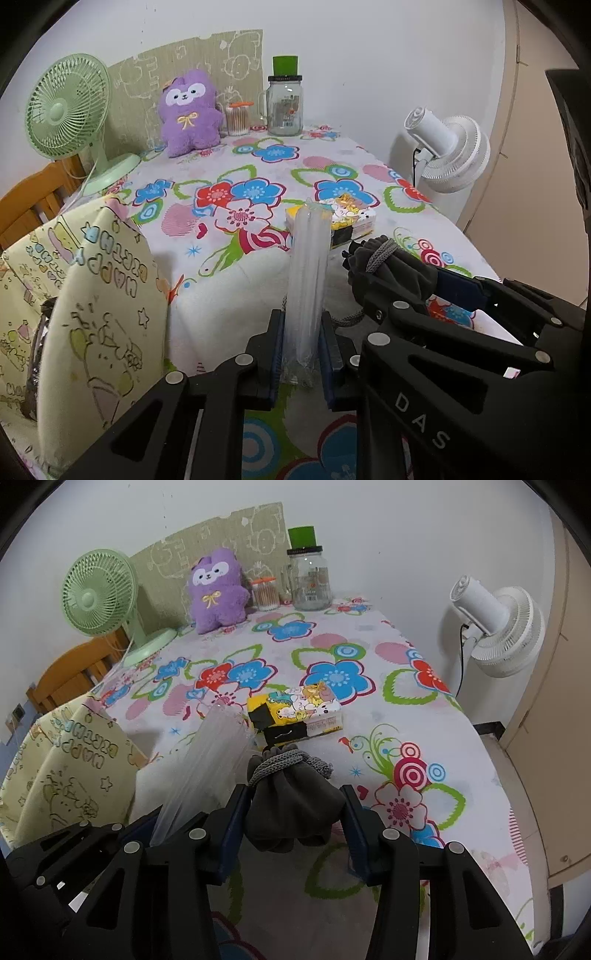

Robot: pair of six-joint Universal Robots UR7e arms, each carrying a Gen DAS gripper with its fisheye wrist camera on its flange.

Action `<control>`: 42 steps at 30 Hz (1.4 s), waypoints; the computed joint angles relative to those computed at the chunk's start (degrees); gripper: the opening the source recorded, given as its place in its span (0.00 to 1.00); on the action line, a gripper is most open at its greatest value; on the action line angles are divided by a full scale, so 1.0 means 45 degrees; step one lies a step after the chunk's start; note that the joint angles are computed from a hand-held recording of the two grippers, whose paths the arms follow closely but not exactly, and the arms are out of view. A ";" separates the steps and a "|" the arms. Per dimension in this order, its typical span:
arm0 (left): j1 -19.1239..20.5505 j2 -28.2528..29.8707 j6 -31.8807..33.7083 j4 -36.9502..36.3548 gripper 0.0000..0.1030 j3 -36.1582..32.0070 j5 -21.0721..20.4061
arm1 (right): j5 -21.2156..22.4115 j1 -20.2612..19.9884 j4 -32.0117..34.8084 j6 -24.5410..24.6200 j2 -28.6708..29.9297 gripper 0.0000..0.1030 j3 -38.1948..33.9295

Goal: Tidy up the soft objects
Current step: 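Grasp the grey knit glove with the right tool, then carry the clear sleeve with the left tool while the right tool carries the grey glove to the box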

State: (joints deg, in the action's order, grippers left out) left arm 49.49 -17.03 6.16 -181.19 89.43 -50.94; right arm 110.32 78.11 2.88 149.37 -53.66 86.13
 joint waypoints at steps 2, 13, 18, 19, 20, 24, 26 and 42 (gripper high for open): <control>-0.0078 -0.0087 0.0033 -0.0175 0.16 0.0183 0.0027 | -0.0021 0.0042 -0.0206 -0.0016 -0.0175 0.51 0.0260; -0.0518 -0.0533 0.0221 -0.1111 0.16 0.1154 0.0319 | 0.0044 0.0344 -0.1286 -0.0265 -0.1040 0.51 0.1580; -0.0693 -0.0765 0.0301 -0.1518 0.16 0.1620 0.0325 | 0.0179 0.0538 -0.1865 -0.0399 -0.1469 0.51 0.2241; -0.0732 -0.0823 0.0326 -0.1582 0.16 0.1716 0.0335 | 0.0188 0.0552 -0.1929 -0.0411 -0.1534 0.51 0.2332; -0.0765 -0.0868 0.0338 -0.1618 0.16 0.1796 0.0337 | 0.0230 0.0601 -0.2064 -0.0429 -0.1643 0.51 0.2500; -0.0898 -0.1040 0.0383 -0.1842 0.16 0.2090 0.0399 | 0.0386 0.0753 -0.2409 -0.0456 -0.1931 0.51 0.2938; -0.0970 -0.1136 0.0424 -0.2016 0.16 0.2253 0.0388 | 0.0472 0.0844 -0.2581 -0.0527 -0.2070 0.51 0.3120; -0.1468 -0.1940 0.0775 -0.3188 0.16 0.3408 0.0357 | 0.1038 0.1692 -0.3793 -0.0688 -0.3068 0.51 0.4411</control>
